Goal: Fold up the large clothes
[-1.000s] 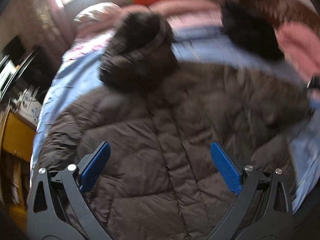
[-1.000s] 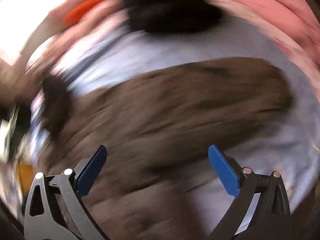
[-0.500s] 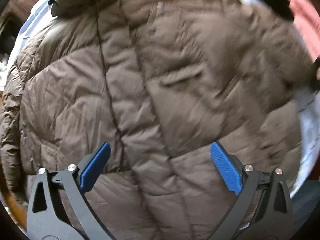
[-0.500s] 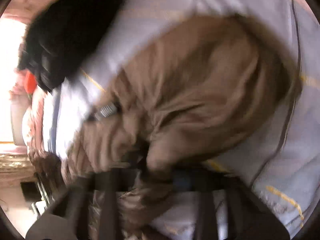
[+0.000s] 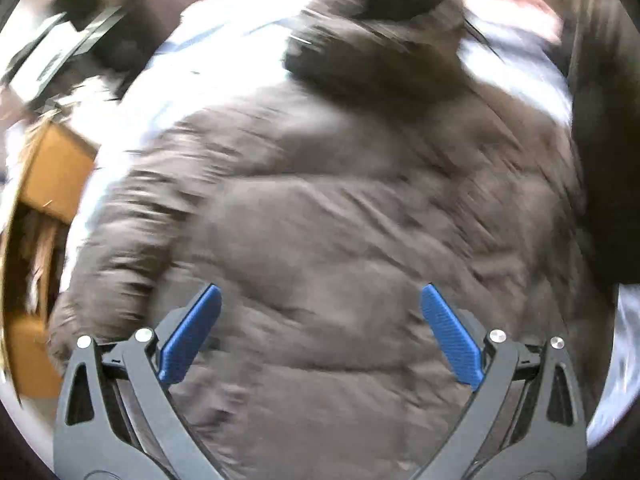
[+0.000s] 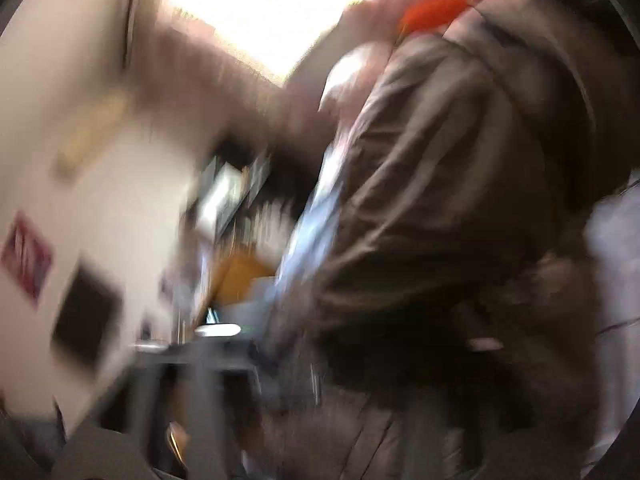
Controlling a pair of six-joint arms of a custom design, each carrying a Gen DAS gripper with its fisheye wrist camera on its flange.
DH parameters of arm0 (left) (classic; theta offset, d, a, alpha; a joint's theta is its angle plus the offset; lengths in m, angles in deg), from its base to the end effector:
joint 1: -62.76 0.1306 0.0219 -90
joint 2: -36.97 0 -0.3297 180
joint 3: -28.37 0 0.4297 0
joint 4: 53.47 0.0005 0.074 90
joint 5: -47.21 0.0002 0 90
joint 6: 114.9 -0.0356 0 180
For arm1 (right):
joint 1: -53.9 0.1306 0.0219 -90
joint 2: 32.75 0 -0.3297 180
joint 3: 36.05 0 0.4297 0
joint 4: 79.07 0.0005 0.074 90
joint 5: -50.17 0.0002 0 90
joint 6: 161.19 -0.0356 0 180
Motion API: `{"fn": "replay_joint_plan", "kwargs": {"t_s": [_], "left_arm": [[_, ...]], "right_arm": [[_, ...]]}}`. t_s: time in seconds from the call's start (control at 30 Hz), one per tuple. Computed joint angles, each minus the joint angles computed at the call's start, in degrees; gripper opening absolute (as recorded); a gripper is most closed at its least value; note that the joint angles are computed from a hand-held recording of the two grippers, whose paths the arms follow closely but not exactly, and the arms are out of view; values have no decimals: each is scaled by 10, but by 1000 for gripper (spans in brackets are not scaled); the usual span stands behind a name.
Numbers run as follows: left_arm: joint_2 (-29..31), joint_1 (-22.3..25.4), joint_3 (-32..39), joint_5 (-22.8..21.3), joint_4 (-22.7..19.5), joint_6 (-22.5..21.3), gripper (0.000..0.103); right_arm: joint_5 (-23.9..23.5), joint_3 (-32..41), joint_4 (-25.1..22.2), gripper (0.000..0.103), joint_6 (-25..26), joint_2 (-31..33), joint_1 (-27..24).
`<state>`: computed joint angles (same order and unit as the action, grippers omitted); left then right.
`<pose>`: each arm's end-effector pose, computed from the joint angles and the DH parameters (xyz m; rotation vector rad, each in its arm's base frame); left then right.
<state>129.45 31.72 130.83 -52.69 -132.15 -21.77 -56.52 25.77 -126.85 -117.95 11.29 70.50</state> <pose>0.4303 -0.2524 0.4328 0.6165 2.6656 0.0753 0.2728 0.0915 0.4368 0.3950 2.1867 0.9478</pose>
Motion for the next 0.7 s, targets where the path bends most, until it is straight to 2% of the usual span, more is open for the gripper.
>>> {"fn": "replay_joint_plan", "kwargs": {"t_s": [0.03, 0.13, 0.2, 0.23, 0.3, 0.37, 0.4, 0.43, 0.5, 0.57, 0.6, 0.63, 0.7], "left_arm": [[4, 13, 13, -3, -3, 7, 101], [34, 57, 69, 18, -28, 34, 101], [43, 75, 76, 46, -42, 45, 101], [47, 72, 69, 51, -38, 49, 101], [48, 67, 63, 59, -35, 48, 101], [53, 54, 60, 59, -31, 29, 101], [55, 49, 60, 59, -34, 21, 101], [56, 41, 57, 62, -39, 13, 101], [59, 29, 54, 88, -59, 1, 101], [58, 22, 47, 148, -84, -10, 101], [58, 15, 41, 172, -92, -21, 101], [60, 8, 36, 169, -94, -31, 101], [69, -14, 25, 116, -87, -46, 101]], "right_arm": [[7, 17, -19, 82, 11, 36, 33], [28, 33, -37, 83, 20, 60, 56], [45, 37, -54, 87, 27, 46, 37], [52, 27, -47, 91, 15, 26, 28], [88, -13, -41, 91, -31, -17, 28], [96, -22, -76, 90, -47, -8, -2], [94, -23, -96, 83, -48, -4, -20], [97, -26, -124, 72, -58, -5, -28], [56, -41, -163, 61, -76, 1, -53], [27, -51, -185, 59, -82, -8, -56], [29, -46, -199, 59, -75, 1, -53], [43, -41, -215, 59, -66, 8, -43], [81, -28, -248, 59, -43, 37, -23]]}}
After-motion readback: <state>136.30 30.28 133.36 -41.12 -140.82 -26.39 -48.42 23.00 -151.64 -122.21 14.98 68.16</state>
